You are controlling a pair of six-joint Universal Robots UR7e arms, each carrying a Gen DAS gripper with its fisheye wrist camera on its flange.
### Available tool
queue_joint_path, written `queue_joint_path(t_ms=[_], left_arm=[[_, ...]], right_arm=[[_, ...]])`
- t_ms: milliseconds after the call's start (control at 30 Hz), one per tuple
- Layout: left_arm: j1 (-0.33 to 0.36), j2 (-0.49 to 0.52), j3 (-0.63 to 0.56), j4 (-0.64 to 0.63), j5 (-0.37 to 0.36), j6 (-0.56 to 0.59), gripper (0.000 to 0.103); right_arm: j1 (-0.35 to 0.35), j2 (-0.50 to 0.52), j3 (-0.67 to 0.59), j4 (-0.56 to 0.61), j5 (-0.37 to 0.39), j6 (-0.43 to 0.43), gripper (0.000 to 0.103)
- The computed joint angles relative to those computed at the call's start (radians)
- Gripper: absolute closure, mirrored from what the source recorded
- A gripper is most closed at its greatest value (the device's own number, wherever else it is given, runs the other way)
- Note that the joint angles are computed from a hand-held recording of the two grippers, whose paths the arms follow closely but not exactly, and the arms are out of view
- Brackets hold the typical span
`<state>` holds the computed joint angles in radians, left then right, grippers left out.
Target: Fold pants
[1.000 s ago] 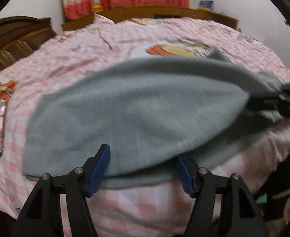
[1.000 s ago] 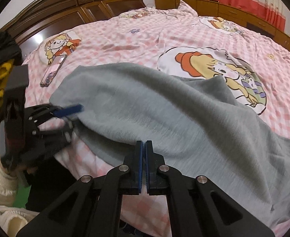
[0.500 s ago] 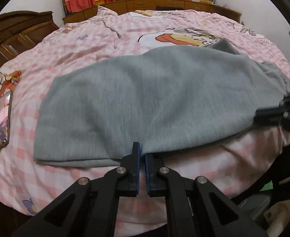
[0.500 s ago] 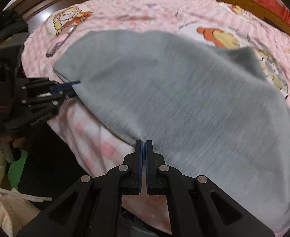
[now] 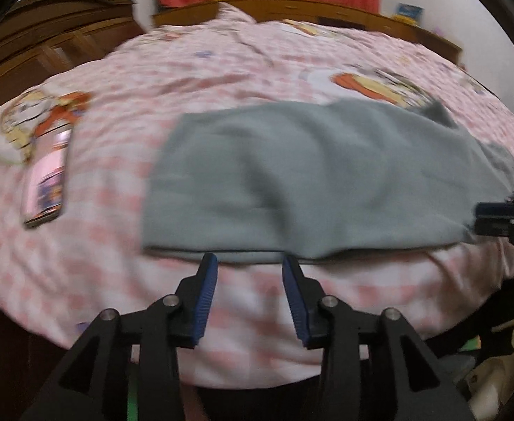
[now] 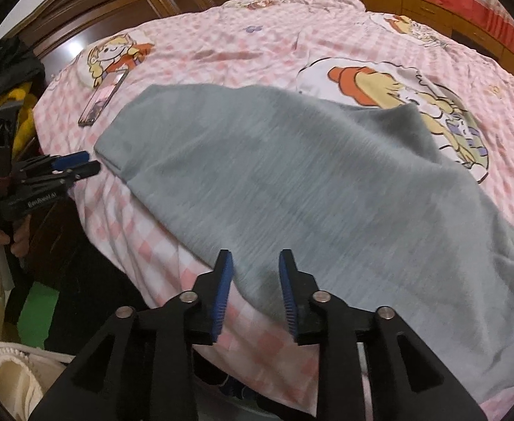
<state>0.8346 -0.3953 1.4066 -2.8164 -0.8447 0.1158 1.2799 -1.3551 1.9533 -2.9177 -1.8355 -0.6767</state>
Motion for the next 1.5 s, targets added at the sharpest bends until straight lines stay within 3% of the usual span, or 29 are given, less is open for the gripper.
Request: queue_joint_path(t_ms=[167, 267, 567, 767, 1200, 1300, 1433, 1500], left_arm=[[0.030, -0.026, -0.009, -0.020, 0.014, -0.050, 0.064], [0.044, -0.032, -0.017, -0.031, -0.027, -0.052, 0.075], [0.049, 0.024, -0.094, 0.012, 0.007, -0.079, 0.075], [0.043, 0.023, -0.076, -0.027, 0.048, -0.097, 0.075], [0.051, 0.052, -0.109, -0.014, 0.051, -0.116, 0.075], [0.050, 0.050, -0.105, -0.031, 0.037, -0.109, 0.097], [0.037, 0.051, -0.097, -0.098, 0.103, -0.080, 0.098], [0.051, 0.044, -0.110, -0.067, 0.095, -0.102, 0.098]], right_arm=[[0.003, 0.026, -0.016, -0.005, -0.035, 0.025, 0.073], [0.000, 0.036, -0.016, -0.004, -0.045, 0.024, 0.073], [-0.006, 0.041, -0.016, -0.010, -0.046, 0.024, 0.073], [-0.009, 0.043, -0.011, -0.019, -0.048, 0.020, 0.073], [-0.006, 0.050, -0.006, -0.037, -0.055, 0.015, 0.073], [-0.006, 0.052, -0.006, -0.043, -0.054, 0.012, 0.073], [-0.010, 0.054, -0.008, -0.040, -0.049, 0.010, 0.073], [-0.011, 0.055, -0.010, -0.037, -0.046, 0.014, 0.073]])
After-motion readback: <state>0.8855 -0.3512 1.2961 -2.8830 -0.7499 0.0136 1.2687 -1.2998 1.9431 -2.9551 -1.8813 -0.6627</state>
